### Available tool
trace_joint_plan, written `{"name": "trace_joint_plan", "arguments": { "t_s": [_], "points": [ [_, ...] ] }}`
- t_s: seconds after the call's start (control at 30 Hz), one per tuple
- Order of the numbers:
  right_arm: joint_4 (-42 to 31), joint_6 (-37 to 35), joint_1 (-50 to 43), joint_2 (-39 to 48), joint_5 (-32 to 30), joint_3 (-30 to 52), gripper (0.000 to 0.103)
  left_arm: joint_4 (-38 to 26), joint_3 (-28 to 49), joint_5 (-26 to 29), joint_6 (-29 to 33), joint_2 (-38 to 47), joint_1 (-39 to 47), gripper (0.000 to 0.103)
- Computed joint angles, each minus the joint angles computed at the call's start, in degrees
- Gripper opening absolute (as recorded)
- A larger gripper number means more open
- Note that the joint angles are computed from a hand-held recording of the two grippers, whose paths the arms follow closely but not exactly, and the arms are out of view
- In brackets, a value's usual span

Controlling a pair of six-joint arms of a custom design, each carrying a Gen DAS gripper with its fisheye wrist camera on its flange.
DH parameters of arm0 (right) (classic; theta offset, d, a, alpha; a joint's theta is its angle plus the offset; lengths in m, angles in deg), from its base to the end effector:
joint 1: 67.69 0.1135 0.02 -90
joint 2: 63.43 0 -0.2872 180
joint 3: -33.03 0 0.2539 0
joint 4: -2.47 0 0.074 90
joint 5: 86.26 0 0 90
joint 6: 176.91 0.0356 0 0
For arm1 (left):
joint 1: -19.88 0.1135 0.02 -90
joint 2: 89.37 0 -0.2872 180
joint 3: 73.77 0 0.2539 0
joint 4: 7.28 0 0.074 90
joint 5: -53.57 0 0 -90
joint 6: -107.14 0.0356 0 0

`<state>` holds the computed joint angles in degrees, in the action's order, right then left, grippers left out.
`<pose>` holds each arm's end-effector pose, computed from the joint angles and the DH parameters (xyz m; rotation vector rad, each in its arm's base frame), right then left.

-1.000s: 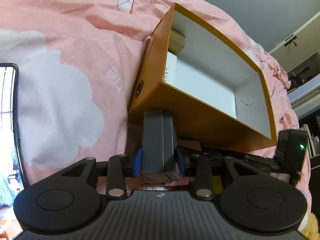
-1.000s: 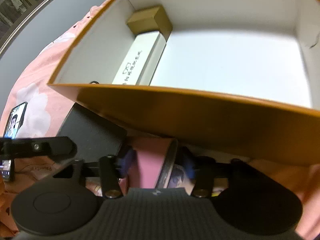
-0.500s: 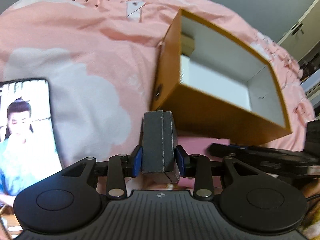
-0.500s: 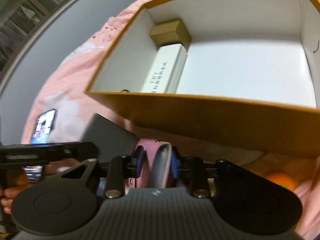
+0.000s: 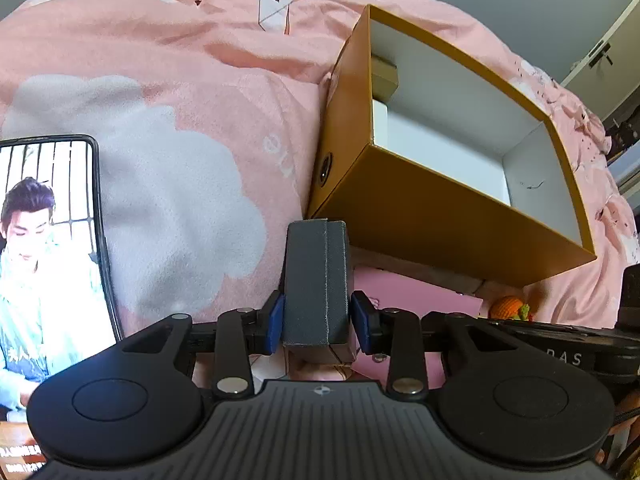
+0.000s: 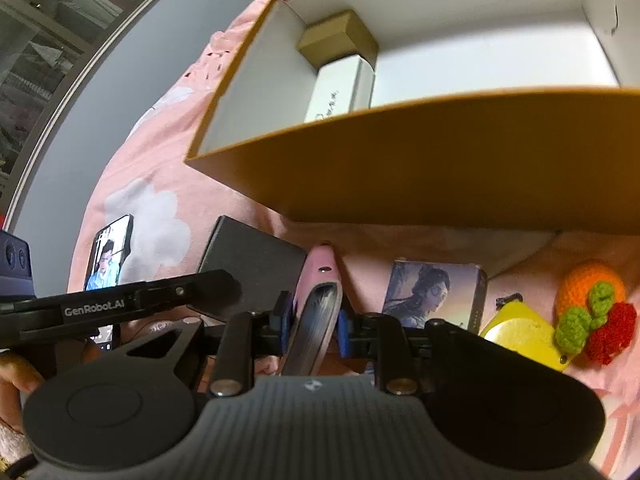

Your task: Organize objects

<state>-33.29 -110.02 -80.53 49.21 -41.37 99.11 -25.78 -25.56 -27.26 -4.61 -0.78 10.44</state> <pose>0.3160 -0.0462 0.0960 -0.3059 2.5912 0.9764 0.2583 -0.0487 0.1427 -0.2238 2.6236 -0.4004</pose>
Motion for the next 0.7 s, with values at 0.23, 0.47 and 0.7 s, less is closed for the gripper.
{"name": "trace_joint_plan", "arguments": {
  "t_s": [0.23,0.47,0.7],
  "points": [
    [0.2,-2.0,-3.0,-5.4,-1.1,-2.1,0.019,2.0,-3.9,0.8,-1.5,-8.2,-1.1,0.038],
    [-6.3,-6.0,-8.0,-11.9,-4.1,-0.1,0.018,-1.6,-1.8,7.7,-1.8,-16.3,0.6,0.037],
    [-15.2,-10.4,-13.1,-16.1,-8.6,5.7,0.018,-0.4,4.4,12.3,-2.2,-16.1,0.4,0.037]
  ]
}}
